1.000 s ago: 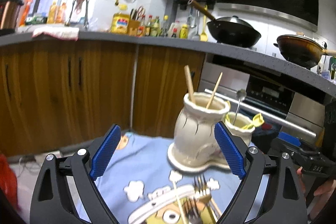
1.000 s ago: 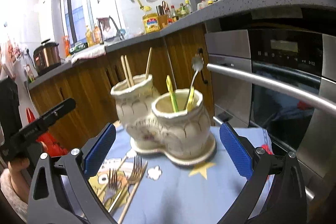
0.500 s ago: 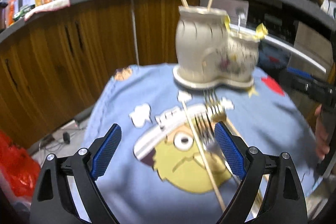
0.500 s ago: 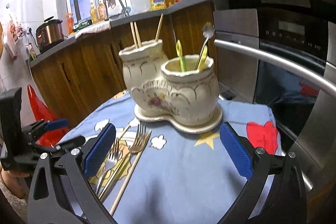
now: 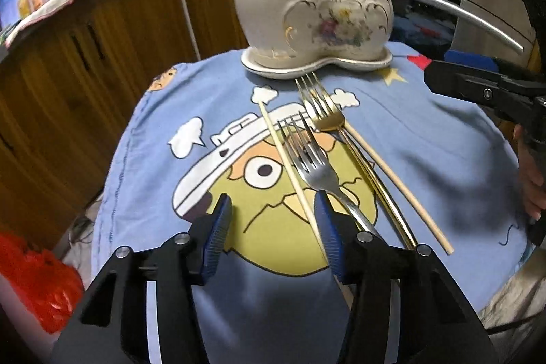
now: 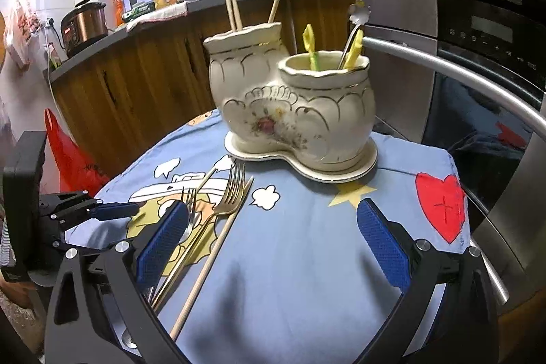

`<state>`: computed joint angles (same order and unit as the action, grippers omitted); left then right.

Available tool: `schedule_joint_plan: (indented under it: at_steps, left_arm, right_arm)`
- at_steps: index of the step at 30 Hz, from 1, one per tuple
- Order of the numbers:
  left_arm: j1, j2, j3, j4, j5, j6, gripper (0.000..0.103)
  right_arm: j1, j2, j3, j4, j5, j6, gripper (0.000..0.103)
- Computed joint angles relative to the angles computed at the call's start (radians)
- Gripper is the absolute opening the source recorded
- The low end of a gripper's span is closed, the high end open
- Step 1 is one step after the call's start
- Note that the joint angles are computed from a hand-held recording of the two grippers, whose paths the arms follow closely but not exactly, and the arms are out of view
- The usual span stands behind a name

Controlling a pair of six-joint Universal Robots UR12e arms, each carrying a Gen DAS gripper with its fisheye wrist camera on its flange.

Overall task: Organize utensils
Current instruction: 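Grasp a chopstick with the left tool while the right tool grasps the gold fork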

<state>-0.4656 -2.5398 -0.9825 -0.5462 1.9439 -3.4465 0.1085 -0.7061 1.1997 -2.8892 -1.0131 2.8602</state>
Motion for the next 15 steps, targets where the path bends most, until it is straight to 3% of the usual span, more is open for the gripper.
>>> schedule_joint_plan:
  at_steps: [3,5,7,12,15]
  left_arm:
    - [0.002,-0.002,0.001,0.006,-0.017,0.008,0.044]
    - [0.003,-0.003,0.006,0.004,-0.025,0.029,0.017]
    - [0.000,-0.008,0.020,-0.025,-0.002,0.060,0.007]
    - [0.010,-0.009,0.027,-0.057,0.033,0.015,0.006]
    - [0.019,-0.011,0.031,-0.052,0.021,-0.020,0.007]
  right_arm:
    - [0.002,-0.001,0.001,0.012,-0.002,-0.015,0.098]
    - [0.004,-0.002,0.002,0.020,-0.004,-0.025,0.097]
    - [0.006,-0.003,0.003,0.028,-0.006,-0.038,0.096]
    - [0.010,-0.007,0.003,0.067,0.000,-0.068,0.089]
    - [0.016,-0.009,-0.002,0.112,-0.008,-0.102,0.076]
